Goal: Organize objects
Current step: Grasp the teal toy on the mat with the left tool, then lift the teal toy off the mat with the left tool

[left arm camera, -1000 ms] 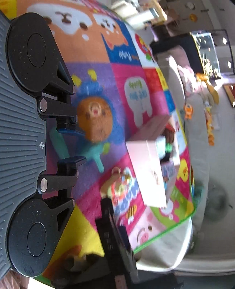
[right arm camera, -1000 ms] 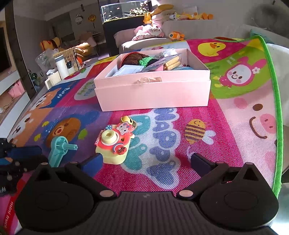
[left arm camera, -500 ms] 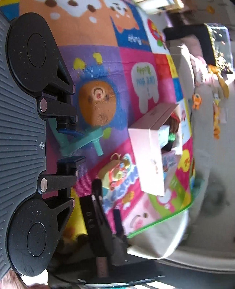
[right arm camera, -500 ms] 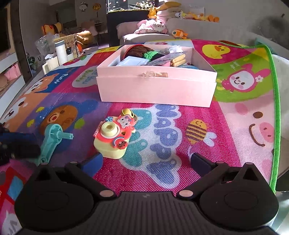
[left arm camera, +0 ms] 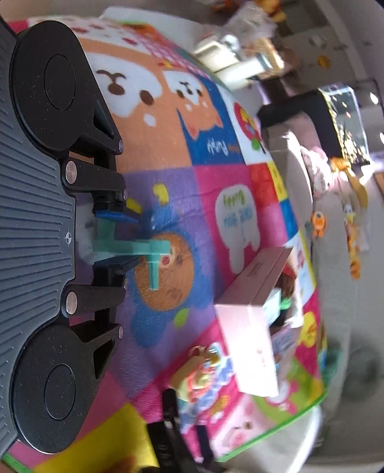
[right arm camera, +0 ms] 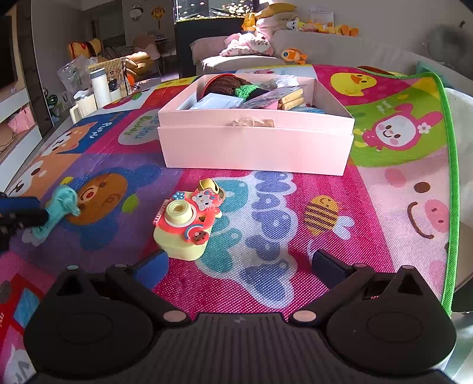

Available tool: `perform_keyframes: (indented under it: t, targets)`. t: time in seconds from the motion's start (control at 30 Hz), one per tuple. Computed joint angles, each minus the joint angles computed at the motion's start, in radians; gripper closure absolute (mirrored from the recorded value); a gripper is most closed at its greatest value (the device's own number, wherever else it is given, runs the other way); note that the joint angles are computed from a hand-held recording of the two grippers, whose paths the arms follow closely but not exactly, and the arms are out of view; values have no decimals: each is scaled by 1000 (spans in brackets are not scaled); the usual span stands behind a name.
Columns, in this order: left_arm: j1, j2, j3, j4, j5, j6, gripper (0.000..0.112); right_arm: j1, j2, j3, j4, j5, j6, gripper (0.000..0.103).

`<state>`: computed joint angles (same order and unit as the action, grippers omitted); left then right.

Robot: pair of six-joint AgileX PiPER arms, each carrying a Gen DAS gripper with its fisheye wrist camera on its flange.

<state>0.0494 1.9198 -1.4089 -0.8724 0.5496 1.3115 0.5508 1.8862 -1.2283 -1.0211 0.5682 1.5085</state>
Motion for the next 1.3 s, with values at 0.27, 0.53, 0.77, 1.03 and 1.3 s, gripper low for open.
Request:
perform_keyframes:
  t: [0.27,0.53,0.77,1.03,1.3]
  targets:
    - [56,-6,-30,12,124,-83,84,0,-1,3,-4,-3,6,0]
    - [-1,14,-56,23,74,-174,84,-6,-8,12,-15,-18,24,0]
    - [-66,89,-149,234,24,-419,84,-15,-18,29,-35,-41,52,0]
    - [-78,102,-127,108,94,-165,84,-18,-22,38,-47,-51,69,0]
    - [-92,2,37,-7,132,185,84,-7,-10,17,-20,-19,27,0]
